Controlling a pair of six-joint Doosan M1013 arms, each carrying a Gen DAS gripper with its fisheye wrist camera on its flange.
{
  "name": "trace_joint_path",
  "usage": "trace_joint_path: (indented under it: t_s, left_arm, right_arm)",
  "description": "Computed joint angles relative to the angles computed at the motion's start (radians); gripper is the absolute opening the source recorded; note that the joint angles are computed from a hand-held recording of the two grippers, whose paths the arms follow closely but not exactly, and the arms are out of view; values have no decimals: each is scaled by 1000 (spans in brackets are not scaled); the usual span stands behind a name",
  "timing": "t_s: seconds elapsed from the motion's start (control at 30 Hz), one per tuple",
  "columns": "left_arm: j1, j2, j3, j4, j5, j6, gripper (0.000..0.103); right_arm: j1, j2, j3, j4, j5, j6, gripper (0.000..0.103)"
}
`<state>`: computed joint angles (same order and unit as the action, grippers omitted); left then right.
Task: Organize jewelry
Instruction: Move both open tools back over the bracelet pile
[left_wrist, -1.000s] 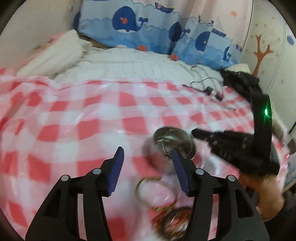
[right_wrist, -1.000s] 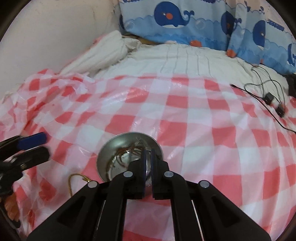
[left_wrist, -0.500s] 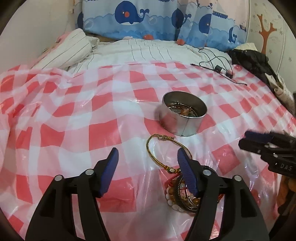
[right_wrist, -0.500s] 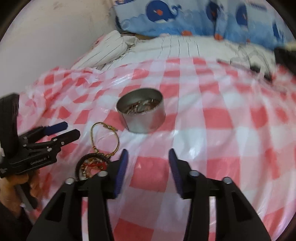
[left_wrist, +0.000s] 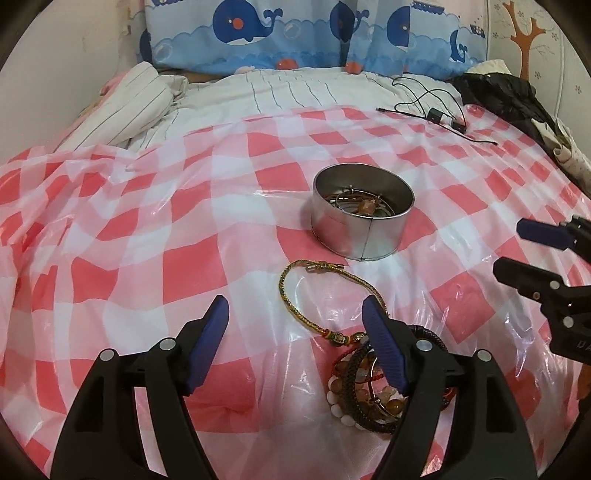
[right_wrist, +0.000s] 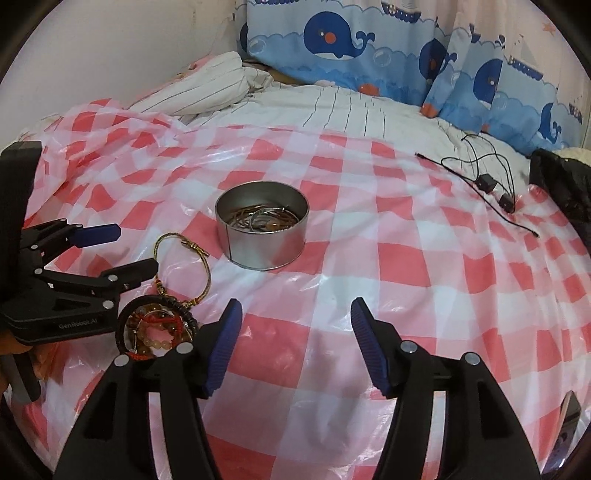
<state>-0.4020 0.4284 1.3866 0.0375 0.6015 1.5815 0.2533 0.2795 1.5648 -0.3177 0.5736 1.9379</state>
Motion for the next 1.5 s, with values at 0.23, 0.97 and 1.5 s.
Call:
trace_joint_path:
  t_s: [0.23, 0.97, 1.5]
  left_arm:
    - [-2, 1, -1, 20, 0, -14, 74]
    - [-17, 5, 2, 90, 4, -25, 78]
    - [-19, 7, 5, 102, 4, -13, 80]
  right_arm:
    - [8, -8, 4, -51, -5, 31, 65]
    - [20, -27, 20, -159, -24, 110, 71]
    - [36, -36, 28, -320, -17, 243, 74]
